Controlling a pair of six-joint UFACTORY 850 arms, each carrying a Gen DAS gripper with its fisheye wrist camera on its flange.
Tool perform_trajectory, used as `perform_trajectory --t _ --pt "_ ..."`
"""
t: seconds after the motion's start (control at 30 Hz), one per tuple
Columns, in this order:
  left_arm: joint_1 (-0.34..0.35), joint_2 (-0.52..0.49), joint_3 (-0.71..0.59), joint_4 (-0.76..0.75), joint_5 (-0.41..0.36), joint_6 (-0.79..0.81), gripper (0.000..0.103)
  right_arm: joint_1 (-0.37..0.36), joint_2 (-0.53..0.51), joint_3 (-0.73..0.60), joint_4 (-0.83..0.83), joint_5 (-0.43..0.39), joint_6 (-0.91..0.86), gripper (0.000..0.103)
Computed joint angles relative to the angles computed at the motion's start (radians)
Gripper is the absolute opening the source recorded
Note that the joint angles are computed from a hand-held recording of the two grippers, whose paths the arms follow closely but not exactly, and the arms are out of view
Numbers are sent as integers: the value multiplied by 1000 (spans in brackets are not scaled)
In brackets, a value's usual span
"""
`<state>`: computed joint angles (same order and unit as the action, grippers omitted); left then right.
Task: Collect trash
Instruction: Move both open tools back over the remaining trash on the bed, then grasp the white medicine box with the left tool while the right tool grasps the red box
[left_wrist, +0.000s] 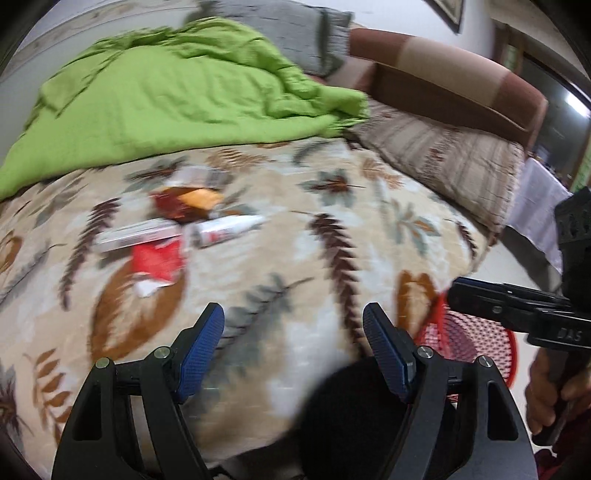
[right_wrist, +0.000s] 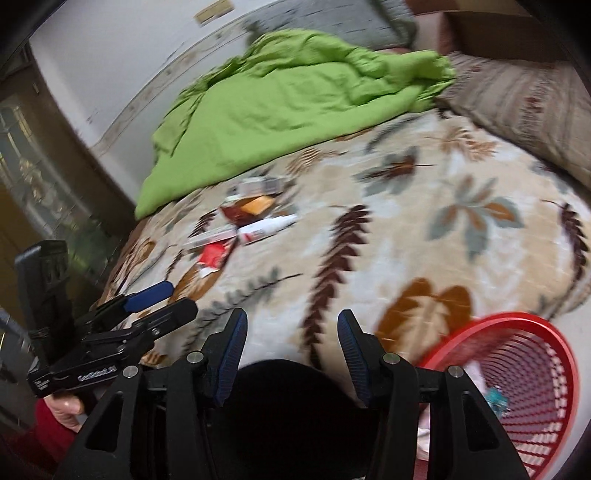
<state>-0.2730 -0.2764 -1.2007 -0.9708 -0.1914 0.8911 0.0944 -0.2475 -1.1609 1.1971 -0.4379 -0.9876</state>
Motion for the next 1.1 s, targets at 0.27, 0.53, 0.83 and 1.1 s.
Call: perform_trajectory --t 0.27,0.53,0.83,1.1 --pt "115 -49 -48 375 -7 -442 76 66 -125 -143 -92 -88 94 44" --pt "189 -55 -47 497 13 -661 76 101 -377 -441 -161 -232 246 44" --pt "245 -77 -80 349 -20 -495 76 146 -741 -952 -362 -362 621 44" --pt "279 -144 -173 244 -67 -367 76 158 -888 -1152 -383 -444 715 7"
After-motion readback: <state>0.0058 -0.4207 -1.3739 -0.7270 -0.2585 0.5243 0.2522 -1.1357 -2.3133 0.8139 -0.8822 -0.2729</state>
